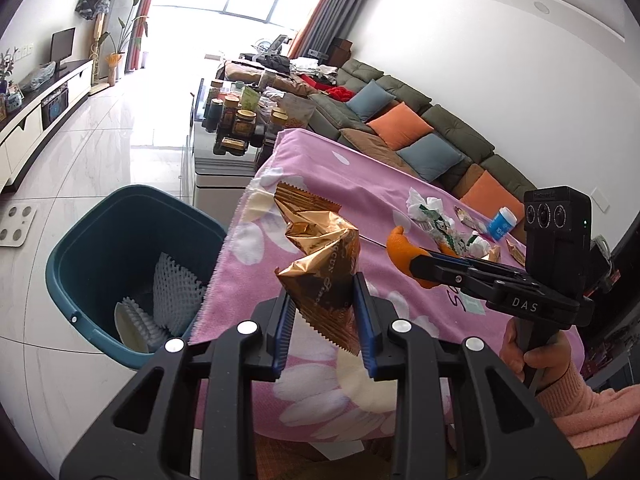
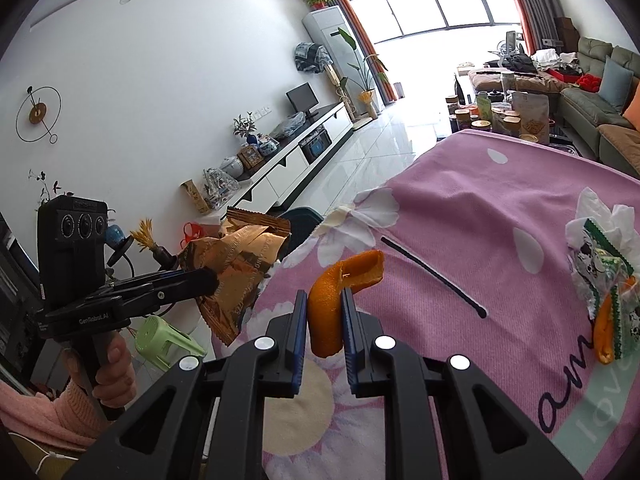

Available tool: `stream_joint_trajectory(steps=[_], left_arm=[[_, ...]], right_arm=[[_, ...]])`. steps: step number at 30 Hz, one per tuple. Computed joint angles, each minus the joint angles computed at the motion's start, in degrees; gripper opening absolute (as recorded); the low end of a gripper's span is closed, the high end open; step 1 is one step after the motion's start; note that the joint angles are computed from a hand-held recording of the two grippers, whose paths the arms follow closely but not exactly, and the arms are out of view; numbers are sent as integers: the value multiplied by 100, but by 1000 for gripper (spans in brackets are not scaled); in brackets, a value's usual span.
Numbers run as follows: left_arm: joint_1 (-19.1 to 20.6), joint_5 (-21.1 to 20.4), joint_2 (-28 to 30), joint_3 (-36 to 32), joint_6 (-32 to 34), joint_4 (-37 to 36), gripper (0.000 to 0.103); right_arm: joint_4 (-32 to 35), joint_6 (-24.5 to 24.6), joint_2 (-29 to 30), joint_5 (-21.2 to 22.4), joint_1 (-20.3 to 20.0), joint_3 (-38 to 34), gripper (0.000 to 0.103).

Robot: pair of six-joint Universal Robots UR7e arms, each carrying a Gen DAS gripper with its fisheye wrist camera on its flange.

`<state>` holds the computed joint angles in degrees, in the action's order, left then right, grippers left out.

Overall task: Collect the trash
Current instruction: 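Carry the gold wrapper and orange peel over the teal bin with both tools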

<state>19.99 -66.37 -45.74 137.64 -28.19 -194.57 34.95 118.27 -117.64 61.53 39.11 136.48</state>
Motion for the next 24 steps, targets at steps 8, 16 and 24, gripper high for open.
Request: stream_joint_trajectory(steps=[8, 16, 24], left_arm=[[94, 195, -195, 163, -107, -13, 27], [228, 427, -324, 256, -117, -91, 27], [469, 640, -432, 327, -145, -94, 27]], right_arm=[[-598, 822, 685, 826, 1287, -248, 15], [-921, 1350, 1228, 1391, 2068, -514, 15], [-1084, 1586, 1678, 1746, 2564, -696, 15]])
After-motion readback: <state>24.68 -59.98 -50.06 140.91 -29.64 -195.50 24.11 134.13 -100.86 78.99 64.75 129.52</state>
